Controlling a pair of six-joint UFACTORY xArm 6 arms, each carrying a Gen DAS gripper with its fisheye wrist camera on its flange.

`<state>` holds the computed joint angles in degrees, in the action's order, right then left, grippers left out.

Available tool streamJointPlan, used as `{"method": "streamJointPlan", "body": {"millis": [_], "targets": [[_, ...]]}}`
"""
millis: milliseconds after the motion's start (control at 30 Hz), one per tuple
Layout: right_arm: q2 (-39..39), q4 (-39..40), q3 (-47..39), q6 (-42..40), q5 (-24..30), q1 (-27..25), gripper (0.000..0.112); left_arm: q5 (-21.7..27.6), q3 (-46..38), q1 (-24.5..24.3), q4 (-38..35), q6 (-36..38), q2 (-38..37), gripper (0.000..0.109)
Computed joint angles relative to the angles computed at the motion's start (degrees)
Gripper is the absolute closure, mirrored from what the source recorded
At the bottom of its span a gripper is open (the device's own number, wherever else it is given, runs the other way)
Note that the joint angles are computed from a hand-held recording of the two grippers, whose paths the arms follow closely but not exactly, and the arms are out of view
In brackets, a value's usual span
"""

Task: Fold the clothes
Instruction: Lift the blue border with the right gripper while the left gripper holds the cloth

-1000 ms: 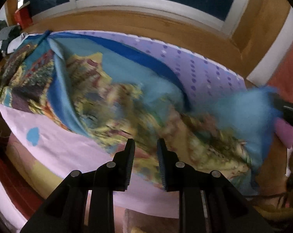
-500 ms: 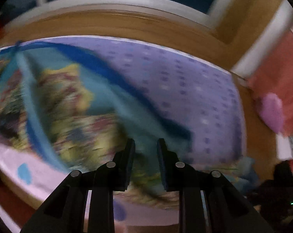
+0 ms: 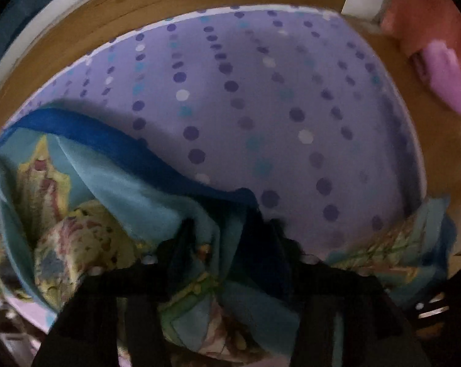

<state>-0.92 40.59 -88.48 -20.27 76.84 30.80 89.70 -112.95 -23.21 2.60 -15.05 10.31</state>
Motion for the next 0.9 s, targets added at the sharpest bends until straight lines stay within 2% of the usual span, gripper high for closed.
{"method": "streamJointPlan", "body": {"millis": [33, 133, 300, 400, 467, 500, 533, 600, 667, 733, 800, 900], "targets": [[-0.36, 0.1, 0.45, 0.14, -0.46, -0.14, 0.11, -1.47, 0.85, 0.7, -1.16, -0.21, -1.0, 0.105], [-1.94, 0.21, 1.25, 0.09, -2.75, -0.72, 0.11, -6.46, 1.32, 3.09, -5.06, 0.48, -3.8, 0.105], [-4.01, -1.13, -1.77, 0.8, -11.81, -3.86, 0.11, -11.8, -10.89, 5.61, -5.39, 2.94, 0.5, 0.105], [-3.57, -5.21, -4.94, 2.09, -19.39, -5.34, 0.11, -17.54, -16.25, 7.58, -6.25, 2.59, 4.03, 0.105], [-3.19, -11.78, -5.47, 5.3, -25.88, -5.26, 0.11, -23.87, -15.62, 8.9, -6.66, 1.55, 4.67, 0.105], [-2.89, -15.63, -5.54, 7.38, -28.8, -5.15, 0.11, -25.56, -14.81, 9.43, -7.0, 1.22, 4.91, 0.105], [-2.04, -17.81, -6.08, 9.11, -29.77, -5.26, 0.11, -24.85, -15.31, 9.87, -7.73, 1.42, 6.14, 0.105], [0.9, -18.01, -8.39, 11.31, -27.42, -5.83, 0.11, -22.45, -17.39, 10.61, -8.75, 1.61, 9.15, 0.105], [4.35, -17.94, -12.18, 12.76, -20.59, -6.91, 0.11, -19.45, -14.98, 10.09, -6.94, 1.13, 9.54, 0.105], [7.63, -18.25, -14.5, 13.61, -13.94, -6.27, 0.11, -20.64, -6.47, 10.25, -8.23, -0.31, 5.24, 0.105], [7.79, -14.55, -14.54, 10.33, -8.3, -6.94, 0.11, -22.62, 2.21, 10.87, -9.85, -2.02, 0.02, 0.105], [6.07, -7.05, -13.8, 4.12, -1.91, -7.76, 0.11, -24.66, 10.88, 12.18, -10.66, -3.73, -7.16, 0.104]]}}
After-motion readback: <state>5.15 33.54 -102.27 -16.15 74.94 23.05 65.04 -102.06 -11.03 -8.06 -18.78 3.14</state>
